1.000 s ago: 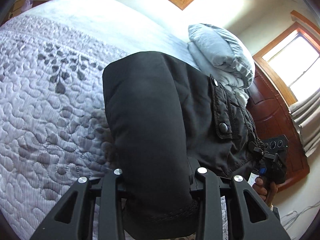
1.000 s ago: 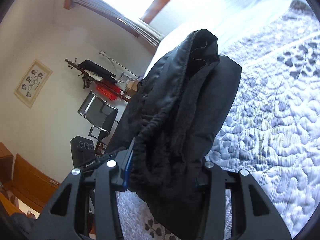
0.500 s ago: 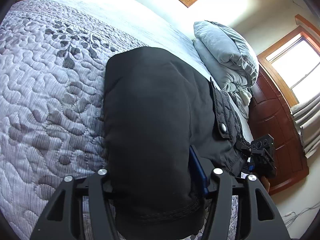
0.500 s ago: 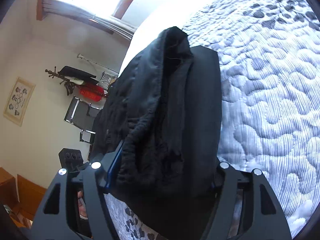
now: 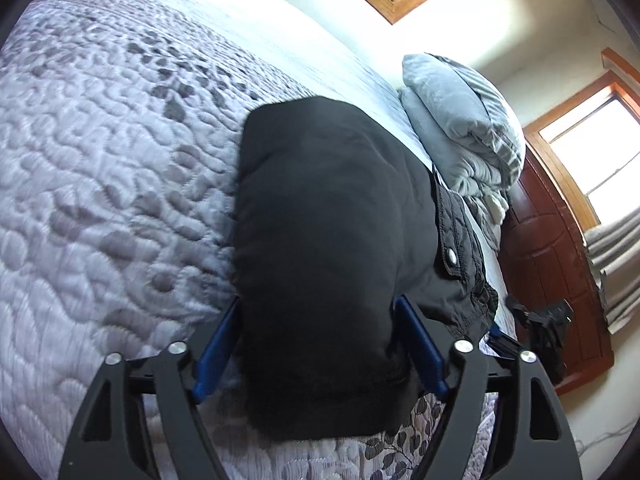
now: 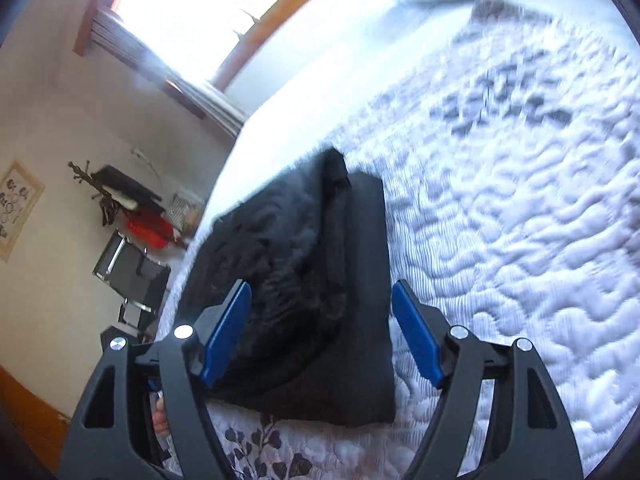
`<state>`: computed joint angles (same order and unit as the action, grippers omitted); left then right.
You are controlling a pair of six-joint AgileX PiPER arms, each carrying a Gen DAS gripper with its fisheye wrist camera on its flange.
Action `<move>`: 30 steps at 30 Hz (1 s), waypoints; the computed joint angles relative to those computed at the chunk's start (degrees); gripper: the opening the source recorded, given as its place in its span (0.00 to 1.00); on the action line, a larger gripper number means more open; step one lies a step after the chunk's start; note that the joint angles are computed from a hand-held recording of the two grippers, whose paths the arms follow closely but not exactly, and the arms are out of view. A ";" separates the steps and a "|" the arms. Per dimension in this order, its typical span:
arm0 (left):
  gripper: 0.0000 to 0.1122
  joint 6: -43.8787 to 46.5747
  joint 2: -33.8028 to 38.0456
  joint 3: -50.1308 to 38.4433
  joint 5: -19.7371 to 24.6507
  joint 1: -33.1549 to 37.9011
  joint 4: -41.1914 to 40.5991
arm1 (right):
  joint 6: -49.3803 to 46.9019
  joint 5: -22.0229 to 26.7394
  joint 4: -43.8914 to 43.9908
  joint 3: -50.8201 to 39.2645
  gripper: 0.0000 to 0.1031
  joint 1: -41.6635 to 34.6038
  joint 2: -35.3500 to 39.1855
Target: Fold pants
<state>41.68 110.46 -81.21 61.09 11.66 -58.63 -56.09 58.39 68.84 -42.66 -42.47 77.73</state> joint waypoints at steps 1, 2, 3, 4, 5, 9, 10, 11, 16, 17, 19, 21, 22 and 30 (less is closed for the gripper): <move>0.72 0.05 -0.39 0.46 -0.10 0.43 -0.02 | -2.44 3.24 2.49 1.19 0.70 -2.02 -1.97; 0.75 0.06 -1.14 1.23 -0.48 0.86 0.33 | -4.18 6.75 4.18 1.51 0.70 -3.19 -2.69; 0.77 -0.16 -2.01 2.01 -1.19 1.09 0.92 | -4.76 9.27 4.92 1.25 0.70 -2.96 -3.23; 0.78 -0.24 -2.50 2.46 -1.70 1.21 1.13 | -4.59 10.37 4.83 0.58 0.70 -1.43 -3.90; 0.79 -0.13 -3.15 3.07 -2.23 1.34 1.18 | -3.94 9.81 4.29 -0.16 0.70 0.72 -4.55; 0.80 -0.97 -4.98 4.57 -3.74 1.14 2.57 | -1.28 4.68 2.19 -1.74 0.70 6.57 -4.22; 0.80 -1.43 -5.12 4.56 -3.63 1.10 2.82 | -0.75 4.36 2.40 -1.76 0.70 6.90 -3.76; 0.80 -1.69 -5.22 4.55 -3.58 1.04 3.01 | -0.60 4.32 2.68 -1.30 0.70 6.48 -3.48; 0.80 -1.81 -6.28 4.95 -4.73 -0.06 4.57 | -0.80 5.30 3.46 0.20 0.67 3.16 -1.41; 0.80 -1.89 -6.36 5.05 -4.88 -0.21 4.63 | -0.92 5.50 3.29 0.34 0.67 2.72 -1.09; 0.81 -2.38 -6.45 5.13 -5.25 -0.54 5.08 | -0.84 4.71 2.57 0.59 0.66 3.22 -1.15; 0.82 -2.92 -6.71 5.38 -6.09 -1.11 5.76 | 0.09 3.46 1.48 0.47 0.66 3.99 -1.29; 0.82 -3.21 -6.84 5.38 -6.43 -1.29 6.19 | 0.17 2.98 1.29 0.61 0.66 4.28 -1.39; 0.88 -9.17 -14.35 6.98 -9.85 -2.97 14.85 | 15.14 -6.35 -13.22 -0.39 0.86 11.18 -14.85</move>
